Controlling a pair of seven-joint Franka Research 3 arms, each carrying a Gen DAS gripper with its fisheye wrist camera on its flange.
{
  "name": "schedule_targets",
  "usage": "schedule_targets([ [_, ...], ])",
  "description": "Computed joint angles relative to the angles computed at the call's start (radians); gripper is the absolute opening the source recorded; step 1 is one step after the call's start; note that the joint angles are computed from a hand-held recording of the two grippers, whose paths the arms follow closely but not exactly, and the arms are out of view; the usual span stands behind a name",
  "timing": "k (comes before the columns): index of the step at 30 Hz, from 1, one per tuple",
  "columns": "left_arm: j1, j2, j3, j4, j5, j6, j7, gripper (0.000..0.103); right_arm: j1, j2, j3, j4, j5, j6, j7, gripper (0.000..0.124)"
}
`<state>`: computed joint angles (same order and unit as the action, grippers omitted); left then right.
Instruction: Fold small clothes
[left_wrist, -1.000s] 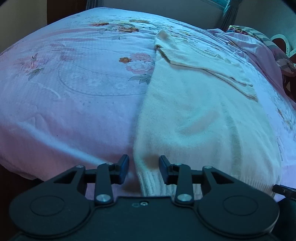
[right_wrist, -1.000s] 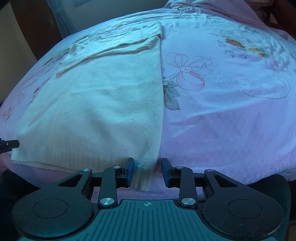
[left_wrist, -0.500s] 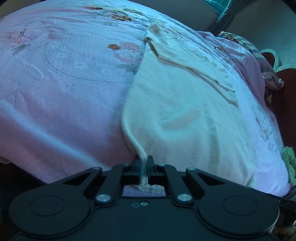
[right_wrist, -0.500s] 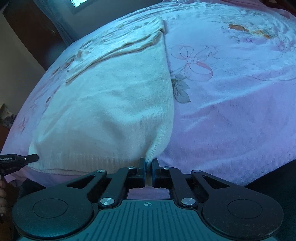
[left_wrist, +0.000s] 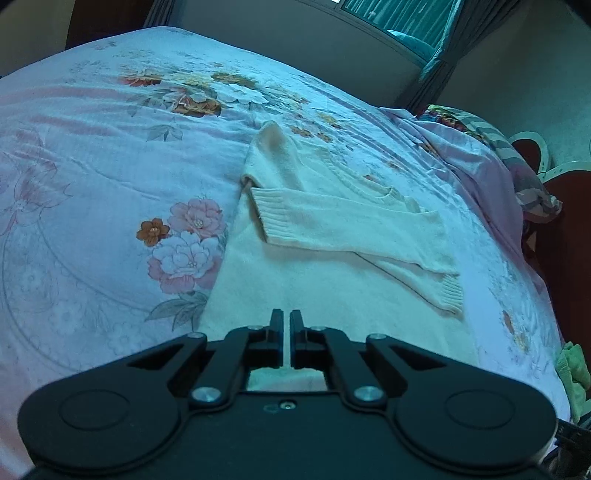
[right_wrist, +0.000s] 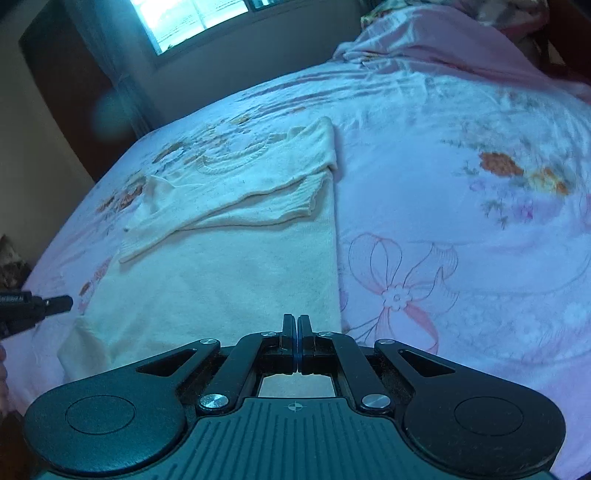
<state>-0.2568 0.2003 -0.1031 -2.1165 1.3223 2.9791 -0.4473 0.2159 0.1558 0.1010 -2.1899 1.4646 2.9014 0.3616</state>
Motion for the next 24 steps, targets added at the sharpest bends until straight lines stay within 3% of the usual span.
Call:
schedule_targets([
  [2, 0.012, 0.036, -0.009, 0.026, -0.079, -0.011, 0.100, 0.002, -0.012, -0.031, -0.019, -0.042, -0.133, -0.088, 0.104, 0.000],
  [4, 0.017, 0.064, -0.012, 0.038, -0.165, -0.010, 0.184, 0.002, -0.013, -0.053, -0.031, -0.093, -0.247, -0.112, 0.201, 0.000],
  [8, -0.020, 0.042, 0.022, 0.001, -0.183, 0.017, 0.186, 0.002, -0.022, -0.115, -0.051, -0.225, -0.362, -0.135, 0.318, 0.000],
  [10, -0.030, 0.016, 0.015, -0.028, -0.198, -0.014, 0.224, 0.008, -0.028, -0.145, -0.060, -0.270, -0.358, -0.159, 0.346, 0.000],
  [14, -0.023, -0.018, -0.001, -0.081, -0.223, -0.022, 0.256, 0.008, -0.033, -0.150, -0.075, -0.293, -0.298, -0.226, 0.346, 0.001],
  [17, -0.020, -0.028, -0.010, -0.104, -0.232, -0.022, 0.277, 0.016, -0.037, -0.142, -0.078, -0.292, -0.272, -0.261, 0.358, 0.004],
  [18, -0.020, -0.031, -0.012, -0.107, -0.233, -0.023, 0.288, 0.016, -0.042, -0.146, -0.081, -0.293, -0.255, -0.276, 0.357, 0.014],
  [19, -0.020, -0.033, -0.013, -0.109, -0.224, -0.019, 0.298, 0.016, -0.044, -0.153, -0.083, -0.297, -0.235, -0.282, 0.347, 0.034],
  [21, -0.010, -0.030, -0.027, -0.108, -0.256, -0.012, 0.380, 0.021, -0.045, -0.173, -0.085, -0.306, -0.194, -0.268, 0.322, 0.060],
  [24, -0.003, -0.012, -0.043, -0.096, -0.331, -0.014, 0.525, 0.021, -0.034, -0.171, -0.080, -0.301, -0.176, -0.229, 0.305, 0.059],
])
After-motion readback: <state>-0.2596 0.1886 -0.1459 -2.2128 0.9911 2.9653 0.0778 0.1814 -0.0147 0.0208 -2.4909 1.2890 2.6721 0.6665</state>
